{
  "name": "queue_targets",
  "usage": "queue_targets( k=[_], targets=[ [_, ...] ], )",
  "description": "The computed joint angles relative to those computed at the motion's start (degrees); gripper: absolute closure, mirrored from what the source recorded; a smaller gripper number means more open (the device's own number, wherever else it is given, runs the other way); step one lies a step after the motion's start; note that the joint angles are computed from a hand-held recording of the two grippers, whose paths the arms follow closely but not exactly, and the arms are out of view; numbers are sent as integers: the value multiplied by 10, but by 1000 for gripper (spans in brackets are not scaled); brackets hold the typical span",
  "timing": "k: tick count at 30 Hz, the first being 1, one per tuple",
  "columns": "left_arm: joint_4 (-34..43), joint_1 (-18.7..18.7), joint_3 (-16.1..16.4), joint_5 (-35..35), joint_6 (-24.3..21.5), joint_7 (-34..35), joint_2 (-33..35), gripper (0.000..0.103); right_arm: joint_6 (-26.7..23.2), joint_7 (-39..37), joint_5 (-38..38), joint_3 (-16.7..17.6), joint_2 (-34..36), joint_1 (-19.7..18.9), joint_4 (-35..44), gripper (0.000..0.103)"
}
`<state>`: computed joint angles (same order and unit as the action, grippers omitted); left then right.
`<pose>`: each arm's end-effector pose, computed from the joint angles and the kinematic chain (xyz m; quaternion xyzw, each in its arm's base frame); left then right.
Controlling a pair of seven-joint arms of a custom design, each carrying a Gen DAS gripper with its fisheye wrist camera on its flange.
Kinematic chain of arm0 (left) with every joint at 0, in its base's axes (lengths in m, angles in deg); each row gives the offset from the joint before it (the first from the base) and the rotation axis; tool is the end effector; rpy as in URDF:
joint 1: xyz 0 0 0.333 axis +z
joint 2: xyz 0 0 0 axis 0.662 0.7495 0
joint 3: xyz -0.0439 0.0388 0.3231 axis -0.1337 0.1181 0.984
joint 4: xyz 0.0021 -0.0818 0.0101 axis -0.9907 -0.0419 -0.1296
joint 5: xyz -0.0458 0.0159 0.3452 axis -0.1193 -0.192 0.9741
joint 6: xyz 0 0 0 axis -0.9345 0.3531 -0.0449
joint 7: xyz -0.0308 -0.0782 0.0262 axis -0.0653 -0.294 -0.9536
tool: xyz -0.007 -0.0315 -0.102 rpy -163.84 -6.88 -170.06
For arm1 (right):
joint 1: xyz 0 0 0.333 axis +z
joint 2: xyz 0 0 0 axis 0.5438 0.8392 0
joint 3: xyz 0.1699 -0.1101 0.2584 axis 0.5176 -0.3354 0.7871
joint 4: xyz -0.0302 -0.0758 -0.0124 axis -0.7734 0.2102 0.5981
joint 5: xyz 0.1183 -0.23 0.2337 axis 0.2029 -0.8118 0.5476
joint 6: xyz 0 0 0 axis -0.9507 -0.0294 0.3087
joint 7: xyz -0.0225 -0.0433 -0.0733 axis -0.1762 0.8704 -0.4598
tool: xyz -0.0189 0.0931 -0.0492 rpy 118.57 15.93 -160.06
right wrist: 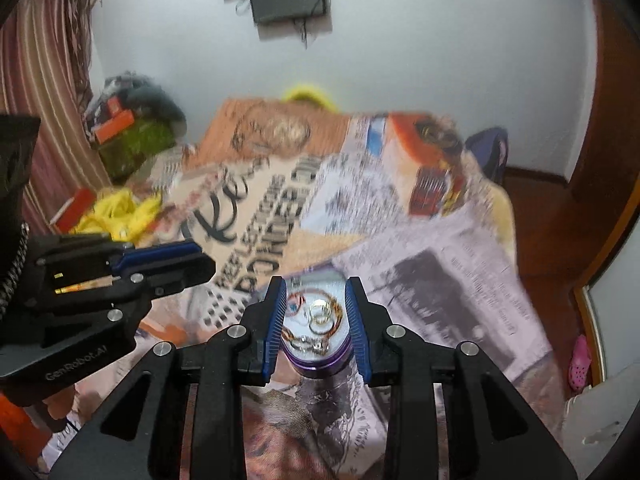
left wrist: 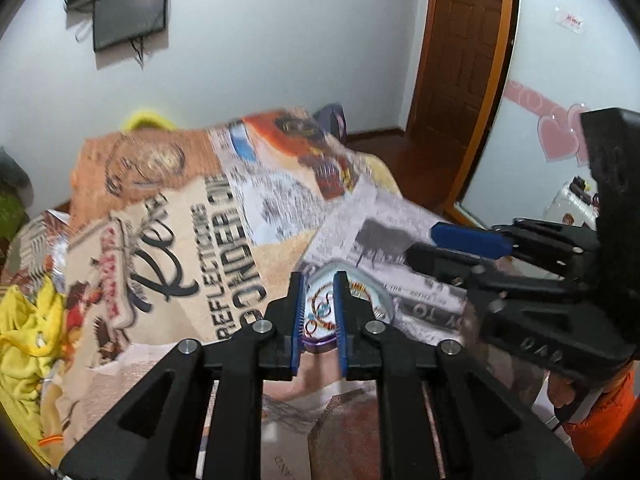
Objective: Organize jewelry
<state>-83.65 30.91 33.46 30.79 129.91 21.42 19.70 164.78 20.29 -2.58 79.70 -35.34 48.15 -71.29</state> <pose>0.5685 -0.2428 0.5984 -0.5363 0.7330 -0.3559 0.2201 0.5555 0.1742 0.6102 -0.7440 0.5158 -0.1867 0.3816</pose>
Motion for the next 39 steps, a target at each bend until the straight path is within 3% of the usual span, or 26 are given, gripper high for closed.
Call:
queue_targets(
  k=[4, 8, 11, 15, 18, 19, 21, 23, 25, 28, 31, 39],
  targets=[
    [-43, -20, 28, 107, 53, -106, -56, 72, 65, -11, 17, 3, -58, 5, -44, 76],
    [-83, -8, 28, 239, 93, -244, -119, 71, 135, 2, 4, 9, -113, 10, -85, 76],
    [-108, 26, 6, 333, 113, -349, -163, 70, 197, 19, -15, 22, -158, 7, -125, 76],
    [-134, 90, -39, 450, 130, -482, -221, 67, 267, 72, -62, 82, -209, -55, -171, 76],
    [-147, 136, -72, 512, 141, -559, -258, 58, 292, 91, -70, 99, -233, -71, -192, 72],
    [-150, 149, -81, 530, 144, -580, -269, 53, 302, 102, -73, 123, -244, -97, -199, 67],
    [-158, 164, -92, 551, 147, -603, -288, 42, 321, 119, -74, 169, -254, -150, -208, 54],
    [-163, 179, -103, 564, 146, -623, -303, 26, 336, 129, -70, 194, -262, -176, -216, 38],
    [-166, 207, -123, 595, 147, -662, -320, 17, 346, 134, -64, 210, -262, -190, -220, 28],
    [-168, 231, -140, 632, 146, -706, -335, 11, 354, 144, -43, 277, -279, -268, -224, 13],
    [-168, 224, -135, 641, 141, -714, -336, 11, 357, 153, -40, 284, -292, -280, -233, 2],
    [-173, 202, -121, 650, 131, -726, -341, 9, 360, 152, -42, 264, -303, -256, -250, 1]
  ],
)
